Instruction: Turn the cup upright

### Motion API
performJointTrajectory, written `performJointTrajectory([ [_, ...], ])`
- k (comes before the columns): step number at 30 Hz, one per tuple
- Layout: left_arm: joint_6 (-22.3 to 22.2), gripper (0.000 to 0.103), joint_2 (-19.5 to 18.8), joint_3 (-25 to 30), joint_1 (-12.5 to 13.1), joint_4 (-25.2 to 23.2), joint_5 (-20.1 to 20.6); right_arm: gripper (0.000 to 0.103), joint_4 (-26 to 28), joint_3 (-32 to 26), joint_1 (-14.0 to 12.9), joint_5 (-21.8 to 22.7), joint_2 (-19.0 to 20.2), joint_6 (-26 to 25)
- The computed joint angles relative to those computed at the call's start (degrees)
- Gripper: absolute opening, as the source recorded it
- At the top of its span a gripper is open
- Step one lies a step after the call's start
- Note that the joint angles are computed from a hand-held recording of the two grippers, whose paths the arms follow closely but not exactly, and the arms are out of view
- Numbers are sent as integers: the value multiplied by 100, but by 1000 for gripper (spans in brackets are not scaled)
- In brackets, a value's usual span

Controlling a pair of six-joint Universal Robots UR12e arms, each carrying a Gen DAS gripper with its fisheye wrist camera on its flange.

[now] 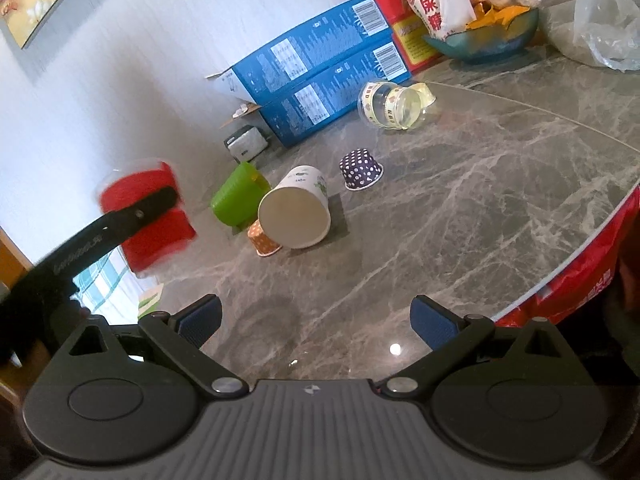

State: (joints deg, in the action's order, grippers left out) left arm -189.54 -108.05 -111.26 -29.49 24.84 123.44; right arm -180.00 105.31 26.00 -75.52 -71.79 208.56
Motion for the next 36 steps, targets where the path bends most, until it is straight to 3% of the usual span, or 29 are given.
performJointTrajectory([
  [7,1462,68,-914,295,-518,1927,1416,102,-551,334,0,-312,-76,-97],
  [10,1829,68,-1125,341,-602,2398,1470,102,-1035,488,68,-655,-62,-302],
  [15,2019,68,-1327,349,-661,2622,1533,102,-1649,639,212,-1108,41,-893],
  [20,1805,68,-1371,318,-664,2538,1669,102,-1863,793,171,-948,71,-667],
  [27,2376,67,-1554,480,-697,2930,1782,102,-1990,881,161,-873,110,-532],
  [36,2385,68,-1583,393,-717,2793,1785,102,-2081,939,163,-860,118,-510],
])
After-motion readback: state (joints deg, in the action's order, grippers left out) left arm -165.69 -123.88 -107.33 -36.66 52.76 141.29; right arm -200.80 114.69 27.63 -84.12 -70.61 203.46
